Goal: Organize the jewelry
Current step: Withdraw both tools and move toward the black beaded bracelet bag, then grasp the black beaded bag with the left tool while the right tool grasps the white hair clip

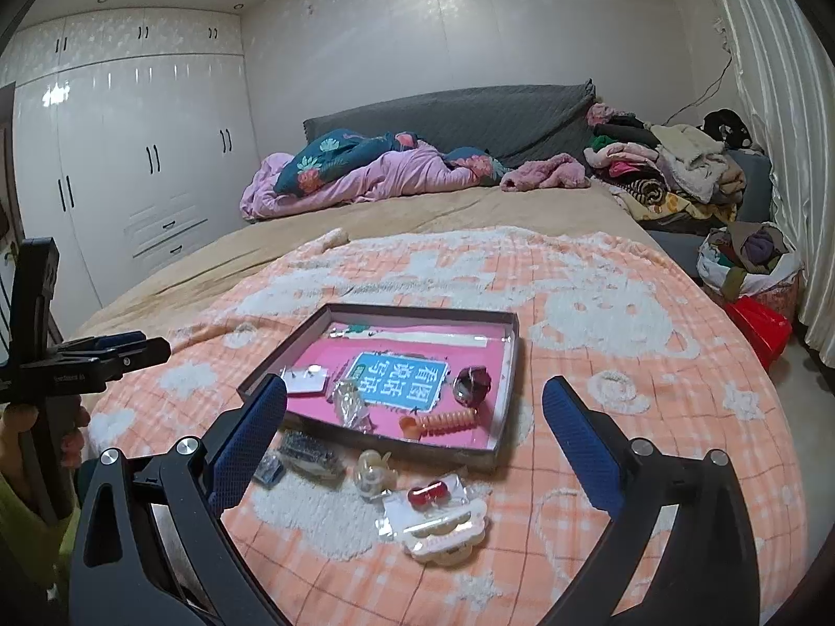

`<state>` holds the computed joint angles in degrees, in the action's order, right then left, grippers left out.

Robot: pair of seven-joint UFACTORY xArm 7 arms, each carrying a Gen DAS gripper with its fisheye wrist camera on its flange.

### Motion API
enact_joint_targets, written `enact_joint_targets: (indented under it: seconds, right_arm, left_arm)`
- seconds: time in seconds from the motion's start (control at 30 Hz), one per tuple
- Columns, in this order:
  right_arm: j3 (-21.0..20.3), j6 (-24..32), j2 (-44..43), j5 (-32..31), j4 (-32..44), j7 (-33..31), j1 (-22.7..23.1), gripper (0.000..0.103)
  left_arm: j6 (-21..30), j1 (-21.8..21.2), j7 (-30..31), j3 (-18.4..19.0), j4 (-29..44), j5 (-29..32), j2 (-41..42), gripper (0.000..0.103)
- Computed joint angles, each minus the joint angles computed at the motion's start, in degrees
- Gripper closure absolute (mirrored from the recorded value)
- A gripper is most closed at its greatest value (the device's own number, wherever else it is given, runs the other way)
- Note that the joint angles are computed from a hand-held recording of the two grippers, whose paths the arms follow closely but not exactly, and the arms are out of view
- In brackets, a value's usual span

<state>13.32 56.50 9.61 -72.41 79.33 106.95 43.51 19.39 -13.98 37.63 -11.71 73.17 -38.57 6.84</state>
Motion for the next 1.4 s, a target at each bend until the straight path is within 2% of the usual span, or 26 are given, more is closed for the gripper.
enact_joint_targets:
  seconds: [0.67,0.93,1.27,1.4]
  right_arm:
    - [0.8,-1.3,-0.7,6.3,-4.5,0.4,-0.4,0.005]
    - [0.2,-3.8,1.3,9.0,-4.4,-2.5,-0.6,0.005]
    - [-1.4,-6.8,2.1,13.2,-6.1,-3.5,-1.2,0.005]
    - [-1.7,-8.0,1.8,13.5,-7.3,-2.8,-1.7,0.005]
  left_arm:
    - [4.8,-2.2,-3.3,-0.4,-2.2,7.1,1.0,0.010]
    - [6.9,-3.3,-4.3,-0.9,-2.4,10.3,2.5,0.010]
    - [9.4,-4.2,-7.8,-1.5,2.5,13.9,8.3,0.010]
    - [10.6,-4.8,-10.6,-1.4,6.3,17.3,11.7,0.018]
